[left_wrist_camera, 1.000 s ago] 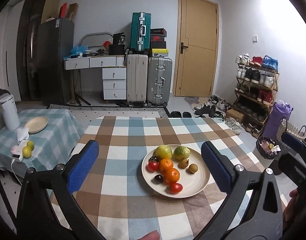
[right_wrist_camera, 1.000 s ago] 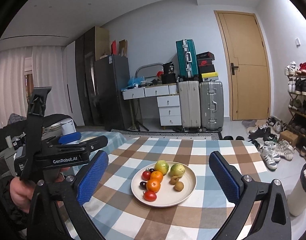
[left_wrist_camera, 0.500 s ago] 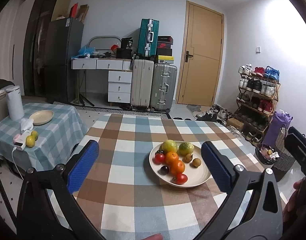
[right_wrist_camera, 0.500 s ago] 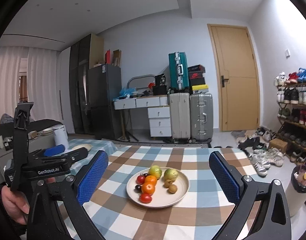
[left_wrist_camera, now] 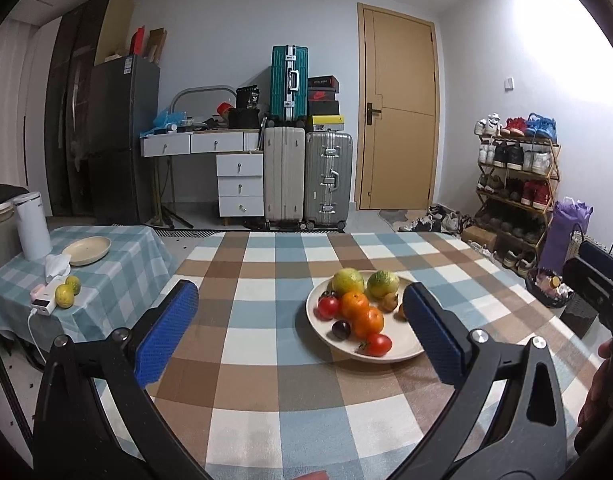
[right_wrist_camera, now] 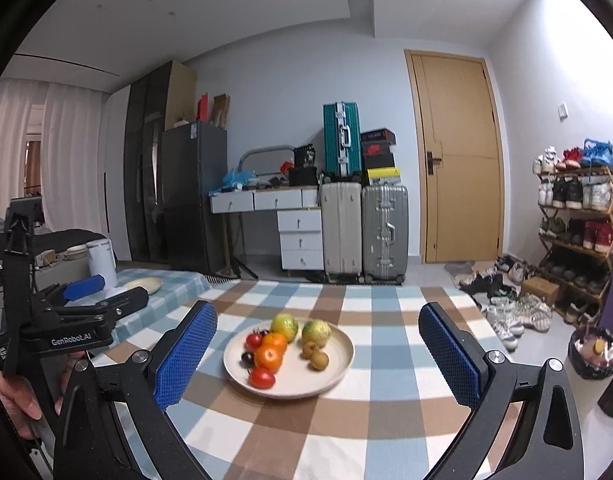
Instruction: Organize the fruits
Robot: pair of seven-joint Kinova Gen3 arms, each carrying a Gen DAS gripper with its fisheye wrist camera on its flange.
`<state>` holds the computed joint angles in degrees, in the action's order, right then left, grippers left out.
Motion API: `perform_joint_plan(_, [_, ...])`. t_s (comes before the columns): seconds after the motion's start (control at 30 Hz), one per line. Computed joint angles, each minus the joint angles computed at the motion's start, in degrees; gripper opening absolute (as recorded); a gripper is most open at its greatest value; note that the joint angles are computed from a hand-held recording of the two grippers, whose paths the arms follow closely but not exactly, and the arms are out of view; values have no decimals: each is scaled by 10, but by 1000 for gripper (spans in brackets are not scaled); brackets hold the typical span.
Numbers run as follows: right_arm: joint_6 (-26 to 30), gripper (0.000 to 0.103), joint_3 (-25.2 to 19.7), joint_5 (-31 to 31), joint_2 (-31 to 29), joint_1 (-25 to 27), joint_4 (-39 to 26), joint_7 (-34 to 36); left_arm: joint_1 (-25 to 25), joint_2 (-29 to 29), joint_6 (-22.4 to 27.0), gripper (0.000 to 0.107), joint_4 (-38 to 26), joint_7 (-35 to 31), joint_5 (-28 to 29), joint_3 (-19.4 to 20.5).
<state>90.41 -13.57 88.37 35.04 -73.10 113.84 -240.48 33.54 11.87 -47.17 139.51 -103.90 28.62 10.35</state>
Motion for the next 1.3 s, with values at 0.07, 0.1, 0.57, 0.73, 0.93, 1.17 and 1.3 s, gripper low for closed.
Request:
perform_joint_plan(0.07, [-14,103,-1,-2,5,9,5,-16,11,23,-27,102,0,0,4,-5])
perform_joint_plan(0.1, [-20,103,-1,-3,9,13,7,-23,7,31,-30,102,-2,-1,-2,-2])
perform_joint_plan(0.57, [-81,103,4,25,38,48,31,-76,16,119,-47,102,-34,10,-21,-25])
perform_joint_plan(0.73, [-89,103,6,31,43,55,29,-76,7,137,-63,102,-30,34,-48,-27])
perform_joint_plan(0.93, [-91,103,4,30,42,56,24,-63,0,145,-89,102,-18,58,-75,-27])
perform_joint_plan(1.17, [-90,103,12,24,49,45,3,-13,11,143,-123,102,-2,58,-66,-26])
perform_joint_plan(1.3, [-91,103,13,25,48,44,7,-21,16,141,-124,102,-1,54,-59,-25])
